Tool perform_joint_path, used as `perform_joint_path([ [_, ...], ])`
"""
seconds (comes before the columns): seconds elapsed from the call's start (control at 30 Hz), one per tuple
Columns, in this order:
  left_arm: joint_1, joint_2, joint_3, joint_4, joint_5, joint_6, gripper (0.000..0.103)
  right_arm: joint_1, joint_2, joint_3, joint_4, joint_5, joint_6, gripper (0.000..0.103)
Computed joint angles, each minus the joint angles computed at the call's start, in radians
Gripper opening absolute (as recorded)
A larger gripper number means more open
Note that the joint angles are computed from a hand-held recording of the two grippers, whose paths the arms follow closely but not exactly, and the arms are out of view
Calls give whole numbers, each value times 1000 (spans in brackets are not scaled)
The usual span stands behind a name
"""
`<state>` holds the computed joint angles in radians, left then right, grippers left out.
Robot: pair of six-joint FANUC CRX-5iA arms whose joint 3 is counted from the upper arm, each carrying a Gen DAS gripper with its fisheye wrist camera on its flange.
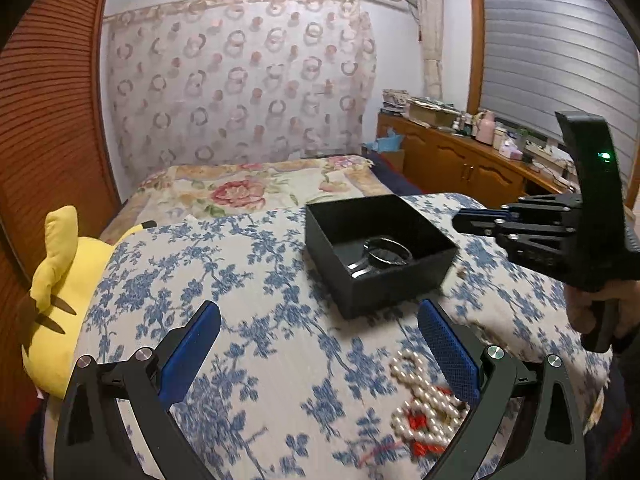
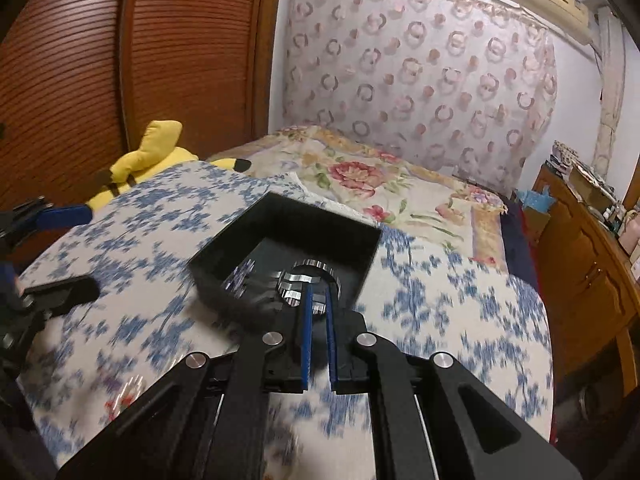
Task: Organize jewelry
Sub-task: 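Carry bangle and brooch into the black box and open both tools, then move the left tool back to the pearl necklace in the pile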
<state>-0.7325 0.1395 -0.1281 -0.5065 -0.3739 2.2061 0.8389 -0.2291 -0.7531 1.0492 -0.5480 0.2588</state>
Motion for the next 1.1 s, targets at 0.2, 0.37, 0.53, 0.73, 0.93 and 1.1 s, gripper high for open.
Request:
perform_joint_path([
  [0.2, -30, -18, -42, 18, 12, -27, 95, 100, -126, -102, -68, -57, -32, 8],
  [0.37, -40, -24, -70, 68, 23, -64, 95, 169, -170, -156, -100, -93, -70, 8],
  [0.53, -45, -25, -86, 100, 28, -92, 95, 167, -155, -150, -183, -90, -8, 8],
  [0.73, -48, -20, -86, 87, 10, -70, 95, 115, -88, -77, -386, -51, 187, 19],
  [0.93, -37, -16, -87, 90, -13, -61, 95, 88, -37, -25, -452, -57, 279, 20],
  [1.1, -27, -10, -83, 101, -33, -63, 95, 78, -10, 4, -469, -71, 334, 18],
])
